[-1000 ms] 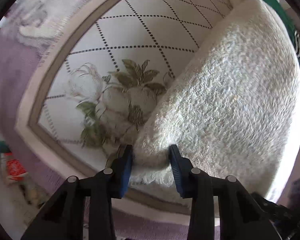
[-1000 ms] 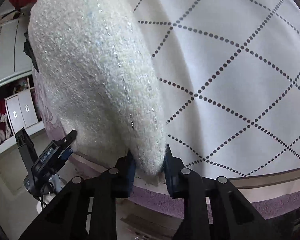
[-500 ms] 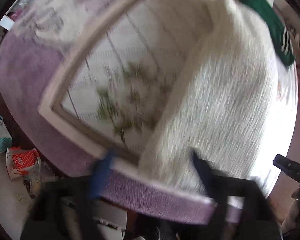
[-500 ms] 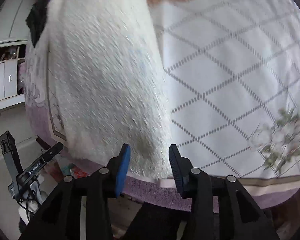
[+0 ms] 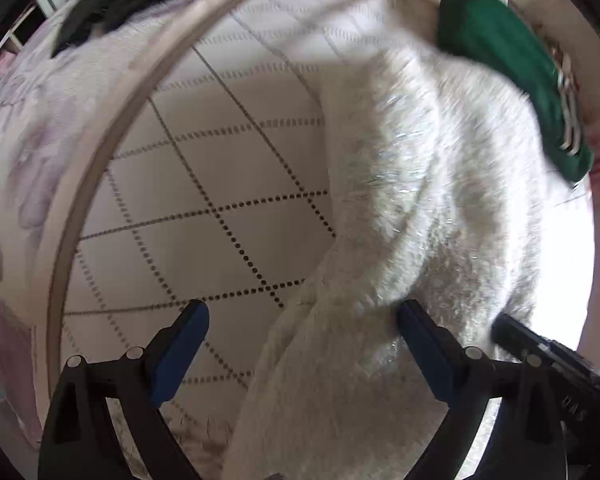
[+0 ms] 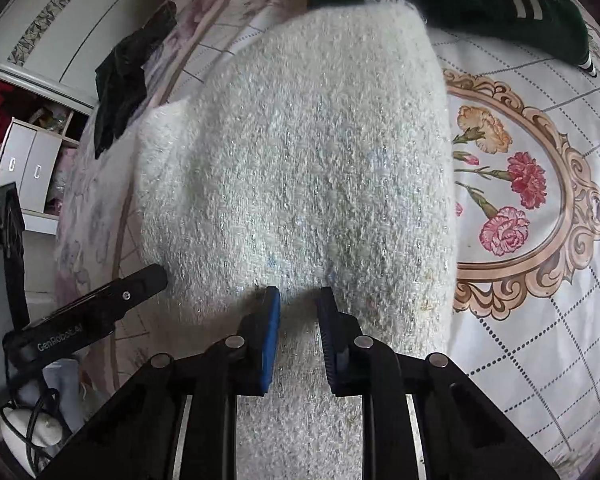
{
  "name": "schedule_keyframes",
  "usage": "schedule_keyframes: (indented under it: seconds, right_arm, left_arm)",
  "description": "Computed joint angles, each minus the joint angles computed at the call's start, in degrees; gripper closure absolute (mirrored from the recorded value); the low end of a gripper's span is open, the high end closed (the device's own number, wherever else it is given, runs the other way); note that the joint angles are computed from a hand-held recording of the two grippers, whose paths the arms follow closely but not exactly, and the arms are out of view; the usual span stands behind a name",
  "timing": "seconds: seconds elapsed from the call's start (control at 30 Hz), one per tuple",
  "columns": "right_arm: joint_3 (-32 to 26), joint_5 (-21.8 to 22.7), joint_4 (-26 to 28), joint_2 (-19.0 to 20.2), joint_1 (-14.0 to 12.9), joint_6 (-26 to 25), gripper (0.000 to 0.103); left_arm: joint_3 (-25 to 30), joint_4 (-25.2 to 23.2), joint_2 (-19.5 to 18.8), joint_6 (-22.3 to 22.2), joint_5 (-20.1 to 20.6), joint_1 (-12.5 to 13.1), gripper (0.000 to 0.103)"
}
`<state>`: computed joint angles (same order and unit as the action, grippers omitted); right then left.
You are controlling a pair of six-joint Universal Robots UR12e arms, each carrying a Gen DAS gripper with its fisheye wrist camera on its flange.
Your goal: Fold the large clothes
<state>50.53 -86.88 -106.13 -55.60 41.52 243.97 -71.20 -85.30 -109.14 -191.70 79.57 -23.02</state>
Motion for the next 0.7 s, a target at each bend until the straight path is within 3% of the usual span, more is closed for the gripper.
schedule_keyframes:
  seconds: [0.03,0.17,0.33,0.4,0.5,0.57,0.7]
  right_arm:
    - [0.51,0.09,0.34,0.06,-0.14,0.66,0.095]
    - [2.78,1.09,-1.81,-0.2,-0.72,1.77,0.102]
    - [2.99,4.84,-2.77,-0.01,-1.64,3.43,0.103]
    - [4.29,6.82,-3.95,-1.29,-2.31,4.2,0.102]
    - [6.16,8.51,-6.17,-4.02,-1.57,7.08,0.079]
    - [8.03,8.51,-6.33,-6.56,-0.58,8.44,0.052]
    - [13.35,10.57,-5.46,-11.08,2.48,14.62,0.05]
  left_arm:
    - [-0.57,0.28,0.11,-0.12,-0.59,0.22,0.002]
    - [-2.1,0.79,0.16,-0.9,-2.92,1.03,0.0]
    - [0.37,-1.47,-0.27,1.49,-4.4,1.94,0.0]
    - [0.29,-1.73,1.74,4.05,-3.88,2.54,0.001]
    - [-1.8,-2.49,5.68,6.71,-3.87,3.77,0.001]
    - [-3.76,-4.05,8.25,7.68,-3.75,4.5,0.001]
    - [-9.03,-10.97,13.44,6.61,-3.28,5.78,0.001]
